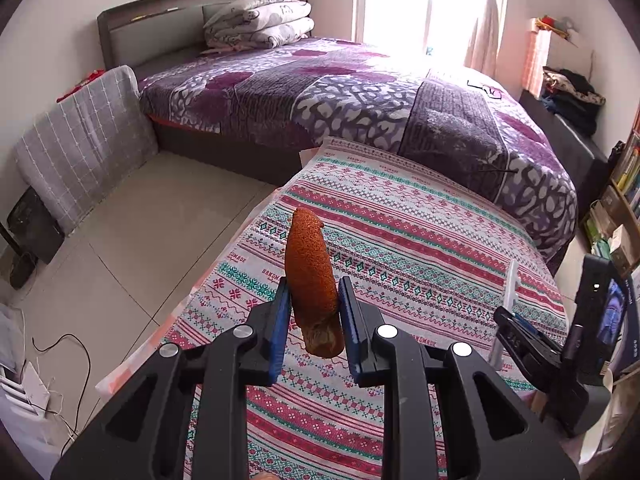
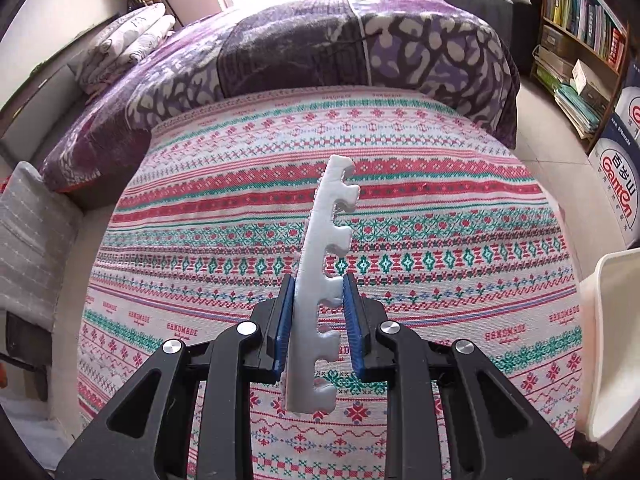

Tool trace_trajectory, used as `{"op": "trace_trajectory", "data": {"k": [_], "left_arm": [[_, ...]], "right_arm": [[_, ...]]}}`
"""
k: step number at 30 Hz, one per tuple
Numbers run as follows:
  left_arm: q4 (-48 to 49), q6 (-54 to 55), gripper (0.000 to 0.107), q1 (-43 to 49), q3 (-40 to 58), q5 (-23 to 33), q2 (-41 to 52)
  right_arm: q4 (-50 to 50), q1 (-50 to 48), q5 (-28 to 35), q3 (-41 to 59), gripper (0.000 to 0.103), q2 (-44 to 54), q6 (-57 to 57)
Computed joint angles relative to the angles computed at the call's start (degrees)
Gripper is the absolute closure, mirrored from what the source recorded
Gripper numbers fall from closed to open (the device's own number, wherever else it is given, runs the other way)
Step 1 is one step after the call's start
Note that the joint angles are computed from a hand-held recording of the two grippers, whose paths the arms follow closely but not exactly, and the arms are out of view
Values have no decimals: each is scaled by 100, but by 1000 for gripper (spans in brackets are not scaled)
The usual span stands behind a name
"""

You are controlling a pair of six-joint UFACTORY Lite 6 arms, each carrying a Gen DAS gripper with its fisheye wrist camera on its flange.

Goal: Collect trash
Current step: 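Lift the orange snack and white foam strip and carry both over the white bin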

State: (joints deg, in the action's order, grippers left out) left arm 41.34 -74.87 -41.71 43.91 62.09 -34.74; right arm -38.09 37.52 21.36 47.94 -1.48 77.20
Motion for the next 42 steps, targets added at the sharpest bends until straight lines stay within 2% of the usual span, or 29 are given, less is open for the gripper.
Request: {"op": "trace_trajectory", "data": {"k": [5, 15, 21, 30, 34, 42], "left_arm": [[122, -256, 83, -281, 87, 104, 180], [272, -681, 83, -830, 163, 231, 593], [293, -906, 83, -1155, 217, 190, 1005], [366, -1163, 83, -1551, 595, 68, 1787], [418, -1257, 83, -1698, 898, 27, 2154], [526, -1450, 82, -2114, 1585, -2, 2957]], "right_arm": [[316, 29, 269, -397, 80, -995, -675], [1979, -532, 719, -1169, 80, -2654, -2656], [2234, -930, 867, -1805, 79, -3433, -3167], [3304, -2045, 848, -2146, 79, -3938, -4757], [4095, -2704, 995, -2179, 79, -4132, -5831], [5055, -3872, 1329, -2231, 79, -4417, -7426]]}}
